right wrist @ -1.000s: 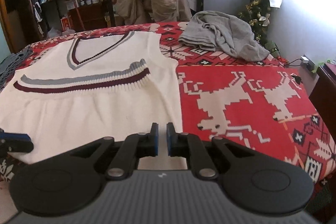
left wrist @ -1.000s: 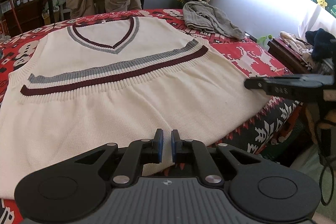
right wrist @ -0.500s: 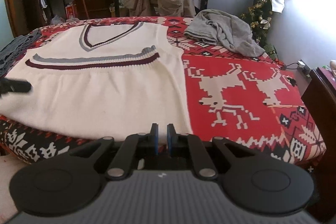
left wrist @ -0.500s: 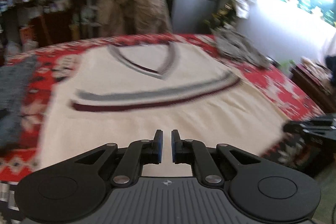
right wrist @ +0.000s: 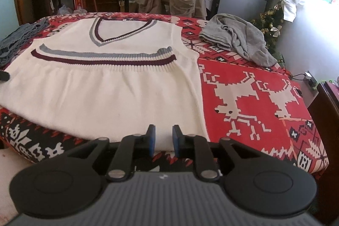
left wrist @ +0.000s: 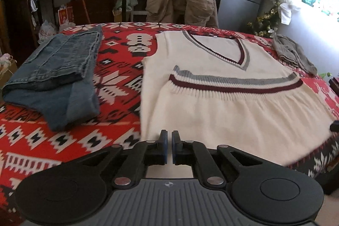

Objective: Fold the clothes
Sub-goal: 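Move both open grippers to the V-neck collar edge of the cream vest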

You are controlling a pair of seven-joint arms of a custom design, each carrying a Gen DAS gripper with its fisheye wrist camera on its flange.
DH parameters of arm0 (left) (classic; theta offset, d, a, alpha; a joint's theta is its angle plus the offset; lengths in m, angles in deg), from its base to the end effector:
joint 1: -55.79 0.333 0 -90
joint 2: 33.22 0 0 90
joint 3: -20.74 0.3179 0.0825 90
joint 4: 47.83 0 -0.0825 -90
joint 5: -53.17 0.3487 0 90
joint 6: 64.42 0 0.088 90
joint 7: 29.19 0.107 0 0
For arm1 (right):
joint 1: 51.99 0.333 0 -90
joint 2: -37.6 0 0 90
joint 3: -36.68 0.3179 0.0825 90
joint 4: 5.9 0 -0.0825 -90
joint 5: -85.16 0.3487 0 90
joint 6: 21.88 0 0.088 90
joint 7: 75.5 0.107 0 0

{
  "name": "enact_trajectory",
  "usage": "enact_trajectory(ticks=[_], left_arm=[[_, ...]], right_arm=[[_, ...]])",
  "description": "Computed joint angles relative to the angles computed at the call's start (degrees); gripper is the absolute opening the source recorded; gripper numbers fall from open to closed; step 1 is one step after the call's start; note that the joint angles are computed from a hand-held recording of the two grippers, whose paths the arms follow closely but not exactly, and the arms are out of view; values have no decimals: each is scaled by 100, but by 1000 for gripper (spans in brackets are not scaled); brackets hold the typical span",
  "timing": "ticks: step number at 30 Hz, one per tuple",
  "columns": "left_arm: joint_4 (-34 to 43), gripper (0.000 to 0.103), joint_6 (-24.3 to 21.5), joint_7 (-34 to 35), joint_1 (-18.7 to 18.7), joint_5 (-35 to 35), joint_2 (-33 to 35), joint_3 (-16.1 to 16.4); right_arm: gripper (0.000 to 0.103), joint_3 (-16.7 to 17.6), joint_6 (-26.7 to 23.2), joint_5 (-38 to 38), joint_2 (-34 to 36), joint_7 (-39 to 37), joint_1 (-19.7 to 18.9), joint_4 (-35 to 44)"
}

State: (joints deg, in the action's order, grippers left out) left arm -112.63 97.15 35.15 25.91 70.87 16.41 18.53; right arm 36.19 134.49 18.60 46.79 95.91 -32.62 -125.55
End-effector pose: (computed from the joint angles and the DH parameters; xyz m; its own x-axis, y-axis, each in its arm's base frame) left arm 0.6634 -0.4190 0.3972 -0.3623 -0.9287 0.0791 -0.6464 0.1892 -0.7392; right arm 0.5269 0.2170 0.4073 -0.1364 -0.9878 0.0758 -0.7011 0.0421 -0.7118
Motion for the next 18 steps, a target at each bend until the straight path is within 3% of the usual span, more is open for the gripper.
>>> enact_trajectory(ticks=[2, 4, 12, 17, 18], left_arm=[[-457, 5, 193, -169, -80, 128, -261, 167], [-739, 6, 318, -202, -20, 129, -419, 122], [-1368, 6, 337, -292, -50, 260, -858, 157], [-1621, 5, 221, -480, -151, 487, -1099, 278], [-1650, 9, 174, -607, -217, 578, -1144, 367]], right_arm=[[20, 7, -16, 55, -36, -70, -9, -38], [22, 11, -6, 96, -82, -75, -24, -84], [45, 32, 149, -16, -413, 565, -166, -397], [88, 115, 143, -525, -680, 1270, -296, -586], [92, 145, 113, -594, -728, 1330, -323, -618]])
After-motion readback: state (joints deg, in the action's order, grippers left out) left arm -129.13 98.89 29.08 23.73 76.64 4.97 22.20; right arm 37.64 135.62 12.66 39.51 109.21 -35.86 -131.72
